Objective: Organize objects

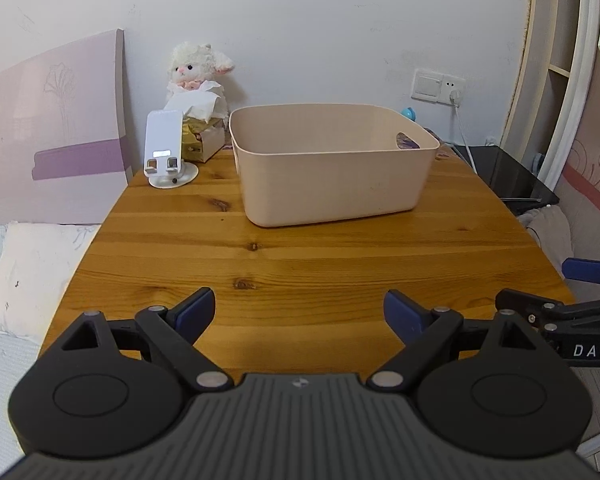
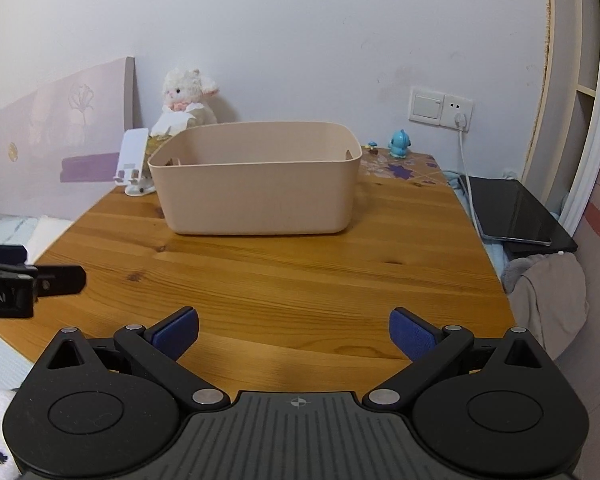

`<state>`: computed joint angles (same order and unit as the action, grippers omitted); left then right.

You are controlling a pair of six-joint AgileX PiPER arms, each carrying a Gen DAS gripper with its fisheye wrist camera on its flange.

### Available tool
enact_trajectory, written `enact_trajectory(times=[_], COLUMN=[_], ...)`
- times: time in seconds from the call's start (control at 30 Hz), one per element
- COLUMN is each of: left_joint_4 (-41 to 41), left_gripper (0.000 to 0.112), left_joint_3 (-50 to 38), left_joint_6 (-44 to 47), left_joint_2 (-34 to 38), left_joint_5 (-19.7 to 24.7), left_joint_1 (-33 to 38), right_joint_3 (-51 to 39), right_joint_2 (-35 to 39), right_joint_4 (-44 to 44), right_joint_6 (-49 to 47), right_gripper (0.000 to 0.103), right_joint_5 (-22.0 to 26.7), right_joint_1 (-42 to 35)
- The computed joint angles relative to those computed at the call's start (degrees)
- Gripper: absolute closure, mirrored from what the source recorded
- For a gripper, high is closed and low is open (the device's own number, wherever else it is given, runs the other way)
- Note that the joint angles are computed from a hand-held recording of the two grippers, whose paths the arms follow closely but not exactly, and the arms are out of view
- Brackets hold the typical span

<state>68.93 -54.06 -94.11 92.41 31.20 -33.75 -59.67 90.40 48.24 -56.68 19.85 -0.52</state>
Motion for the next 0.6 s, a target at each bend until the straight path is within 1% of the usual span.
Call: enact_trajectory(times=[0.07,0.23,0.5,0.6], left_joint_4=[0.3,1.7,3.9,4.4], left_gripper=[0.02,0.02,0.02,0.02], left_joint_3=[0.2,0.1,2.1,2.4], left_joint_6=[-0.1,-1.3,-4.5,-4.9], left_joint_2=[-0.1,-0.1,-2.4,-2.7], left_joint_5=[0.2,2.3,1.5,2.3], left_joint_1=[-0.3,-1.6,-1.2,-1.4], right_joint_3=[0.4,0.4,0.2,0.0], right_joint_2=[-0.4,-0.5,-0.4,-0.3], right_joint_4=[0.6,-0.5,0.3,-0.1], right_joint_6=[-0.9,-0.1,0.0,0.4], right_gripper=[0.0,0.0,0.0,0.0], right_joint_5=[0.2,-0.4,-0.6,-0.8], right_joint_1=[0.1,0.9,0.8,1.0])
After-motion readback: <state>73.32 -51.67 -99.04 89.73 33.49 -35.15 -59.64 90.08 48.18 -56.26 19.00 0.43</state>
